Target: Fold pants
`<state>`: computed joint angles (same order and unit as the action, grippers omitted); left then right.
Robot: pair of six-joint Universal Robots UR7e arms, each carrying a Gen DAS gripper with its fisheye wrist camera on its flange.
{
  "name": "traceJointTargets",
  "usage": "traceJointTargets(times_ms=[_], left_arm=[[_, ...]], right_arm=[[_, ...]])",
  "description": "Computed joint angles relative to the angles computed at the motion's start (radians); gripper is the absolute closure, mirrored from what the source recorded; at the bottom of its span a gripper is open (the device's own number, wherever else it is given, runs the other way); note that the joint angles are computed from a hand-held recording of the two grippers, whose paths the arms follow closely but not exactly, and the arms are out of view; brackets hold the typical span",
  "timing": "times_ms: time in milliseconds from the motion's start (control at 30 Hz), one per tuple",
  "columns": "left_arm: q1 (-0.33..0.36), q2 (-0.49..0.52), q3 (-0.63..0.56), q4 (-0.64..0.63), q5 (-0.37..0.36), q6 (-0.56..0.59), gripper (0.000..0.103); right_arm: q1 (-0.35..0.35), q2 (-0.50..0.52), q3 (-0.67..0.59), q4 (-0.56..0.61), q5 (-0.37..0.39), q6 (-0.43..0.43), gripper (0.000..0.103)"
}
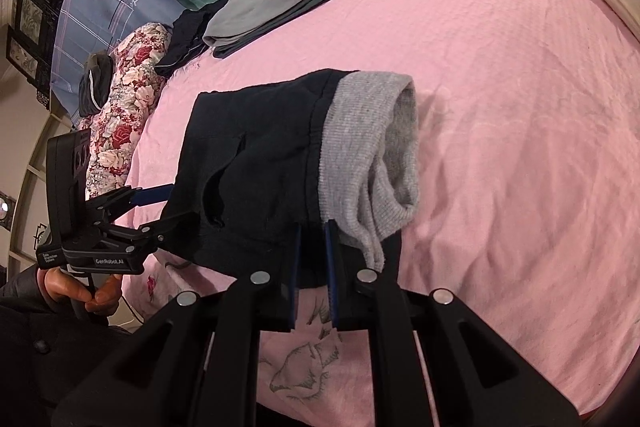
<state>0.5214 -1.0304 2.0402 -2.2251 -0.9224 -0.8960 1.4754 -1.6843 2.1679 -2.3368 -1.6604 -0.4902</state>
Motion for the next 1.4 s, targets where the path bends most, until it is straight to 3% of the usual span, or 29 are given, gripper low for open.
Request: traceJointTargets(times_ms=[133,200,300,400,500,667,733,833,967,1200,1233,1267,1400], left_arm=[[-0.011,-0.013,0.013,0.009,-0.01,-0.028,0.007],[-0.023,-0.026,0.006,0.053,-0.008,-0.048,0.007],[-0.072,-0.071,0.022,0.078,0.038,-0.103,0.008],[-0.098,-0.106,0.054,0.053,0.069,-0.148,0.008],[-0.1,-0.111,0.081,-0.039,0.058,-0.12,0.009],[-0.096,-0.049,0.085,-0.145,-0.01,0.0,0.01],[-0.09,-0.028,0.079,-0.154,-0.021,0.016,0.01],[-0.063,0.0,0.076,-0.175,-0.052,0.021,0.01],[-0.043,0.03,0.075,-0.156,-0.054,0.001,0.009],[-0.061,0.072,0.055,-0.103,-0.019,0.03,0.007],[-0.06,0.068,0.055,-0.102,-0.023,0.044,0.007],[-0.059,0.056,0.054,-0.096,-0.032,0.059,0.008],[-0.074,-0.04,0.085,-0.094,-0.009,-0.008,0.008]], right_arm=[[-0.006,0.001,-0.004,0.008,0.011,0.002,0.093],[0.016,0.011,-0.027,0.037,-0.019,0.034,0.093],[0.117,0.026,-0.083,0.082,-0.118,0.09,0.085],[0.191,0.038,-0.127,0.071,-0.048,0.034,0.084],[0.243,0.134,-0.197,0.083,0.033,0.038,0.084],[0.316,0.353,-0.298,0.085,0.032,0.003,0.084],[0.338,0.429,-0.339,0.109,-0.015,-0.009,0.084],[0.351,0.529,-0.394,0.16,-0.115,-0.004,0.084],[0.332,0.605,-0.435,0.168,-0.196,0.014,0.1],[0.325,0.659,-0.475,0.147,-0.223,0.061,0.099],[0.33,0.668,-0.483,0.138,-0.242,0.078,0.082],[0.33,0.665,-0.492,0.143,-0.238,0.082,0.081],[0.326,0.563,-0.485,0.138,-0.135,0.07,0.081]])
